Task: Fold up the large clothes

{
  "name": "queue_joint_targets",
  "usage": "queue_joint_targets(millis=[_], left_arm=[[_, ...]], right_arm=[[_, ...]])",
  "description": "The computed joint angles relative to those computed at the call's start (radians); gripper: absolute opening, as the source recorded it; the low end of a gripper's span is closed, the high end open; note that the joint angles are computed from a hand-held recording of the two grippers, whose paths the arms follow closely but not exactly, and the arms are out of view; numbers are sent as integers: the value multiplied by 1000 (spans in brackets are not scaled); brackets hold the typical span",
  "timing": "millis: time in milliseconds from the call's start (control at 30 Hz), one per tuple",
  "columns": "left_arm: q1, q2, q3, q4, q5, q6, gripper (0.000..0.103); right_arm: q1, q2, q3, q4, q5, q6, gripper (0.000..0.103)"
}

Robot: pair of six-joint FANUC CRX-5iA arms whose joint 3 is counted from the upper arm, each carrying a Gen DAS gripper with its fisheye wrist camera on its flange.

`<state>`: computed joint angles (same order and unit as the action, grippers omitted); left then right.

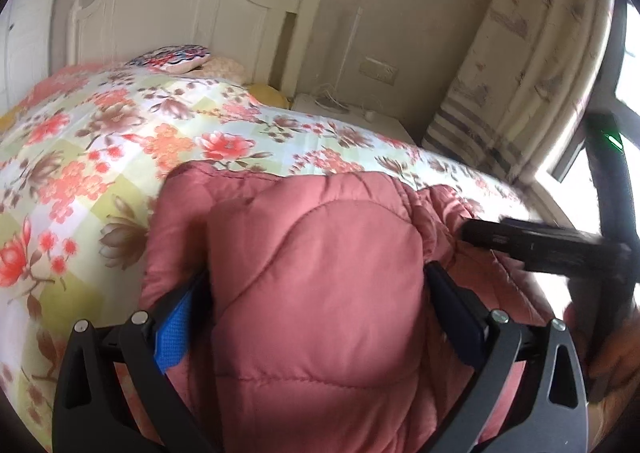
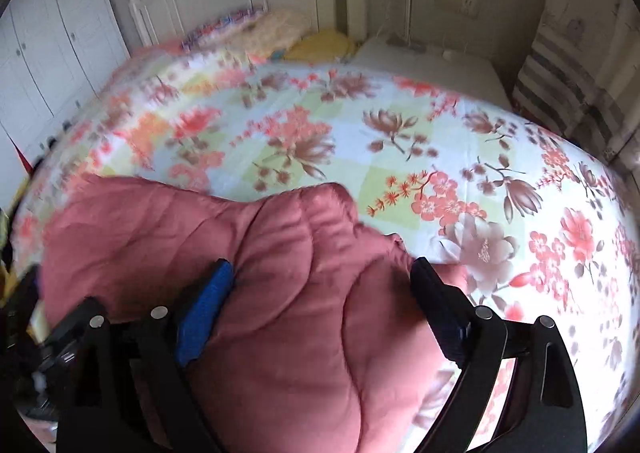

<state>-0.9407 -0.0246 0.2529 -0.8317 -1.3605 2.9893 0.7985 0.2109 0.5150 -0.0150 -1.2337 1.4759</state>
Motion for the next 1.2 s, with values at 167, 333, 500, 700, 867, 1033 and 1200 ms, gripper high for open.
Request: queue_joint_targets(millis=[167,333,500,700,867,1033,1200], left_arm=[[13,-37,-44,7,37,68,101],[16,-18,-25,17,11,49,101],[31,-42,-56,32,48,71,101],[39,-40,-50,55,49,56,101],[-75,105,217,-97,-266,-64,101],[-86,222,397,-183,-309,-349,101],[158,297,394,139,-319,-470,101]], right_arm=[[-16,-163,-142,-74,134,-21,88],[116,-207,-295,121,151,-29,89],[99,-241,-297,101,152,-68,89],[184,-387,-473,171,246,-58,90],[225,-427,-601,286,317,-126,92],[217,-422,-599,281,324,-131,93],[226,-435,-622,305,338,-151,93]])
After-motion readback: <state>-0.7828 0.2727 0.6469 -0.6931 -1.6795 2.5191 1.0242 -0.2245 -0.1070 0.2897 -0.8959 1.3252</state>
